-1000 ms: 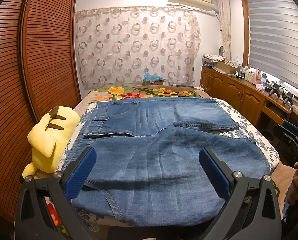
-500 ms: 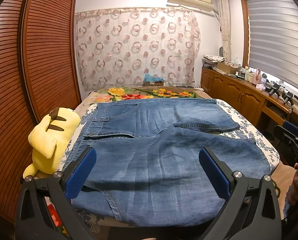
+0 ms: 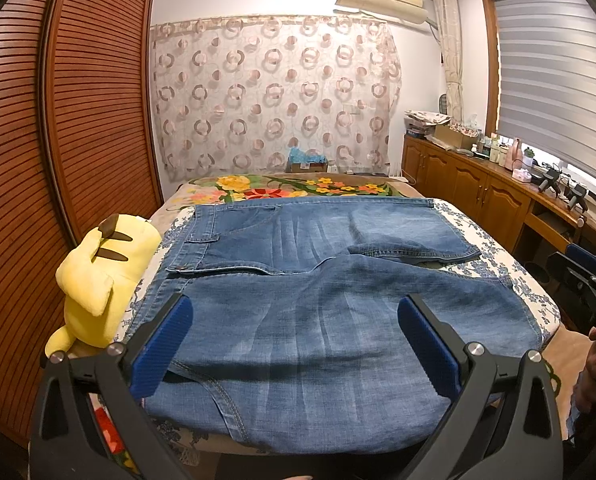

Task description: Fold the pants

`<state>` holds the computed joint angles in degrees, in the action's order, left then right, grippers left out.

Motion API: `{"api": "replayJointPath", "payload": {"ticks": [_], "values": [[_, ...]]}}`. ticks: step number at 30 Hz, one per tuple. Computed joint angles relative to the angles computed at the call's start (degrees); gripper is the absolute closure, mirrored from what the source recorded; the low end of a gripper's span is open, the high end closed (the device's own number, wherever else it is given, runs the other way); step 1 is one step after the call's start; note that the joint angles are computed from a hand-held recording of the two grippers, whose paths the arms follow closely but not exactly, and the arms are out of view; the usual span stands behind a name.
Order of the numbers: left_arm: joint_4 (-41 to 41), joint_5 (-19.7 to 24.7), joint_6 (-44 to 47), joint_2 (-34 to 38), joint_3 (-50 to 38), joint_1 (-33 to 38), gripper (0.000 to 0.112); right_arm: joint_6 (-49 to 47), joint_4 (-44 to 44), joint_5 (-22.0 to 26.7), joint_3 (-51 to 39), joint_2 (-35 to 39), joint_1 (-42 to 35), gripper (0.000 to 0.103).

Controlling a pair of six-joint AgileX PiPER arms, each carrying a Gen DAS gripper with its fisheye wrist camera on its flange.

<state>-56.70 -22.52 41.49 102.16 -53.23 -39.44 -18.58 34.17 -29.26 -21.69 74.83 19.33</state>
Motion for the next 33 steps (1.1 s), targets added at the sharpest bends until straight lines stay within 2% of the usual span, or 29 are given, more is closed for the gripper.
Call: {"api": "replayJointPath", "payload": {"ticks": [20, 25, 29, 33], "values": [[-2.1, 0.7, 2.4, -0.8, -0.4, 0.0, 0.009, 1.4, -1.7, -0.4, 0.6, 0.2, -0.5, 0.0], [-7.0, 5.2, 8.0, -1.6, -2.3, 1.7, 0.009, 0.9, -1.5, -0.2, 0.6, 0.3, -0.3, 0.0], [-11.9, 7.8, 13.6, -2.0, -2.5, 4.3, 0.009, 3.5, -6.2, 3.8, -1.1, 1.3, -3.4, 0.0], [-4.2, 8.2, 5.8, -0.7, -1.1, 6.6, 0.009, 6.1, -9.9, 5.0, -1.4, 3.0, -5.7, 0.0]]}}
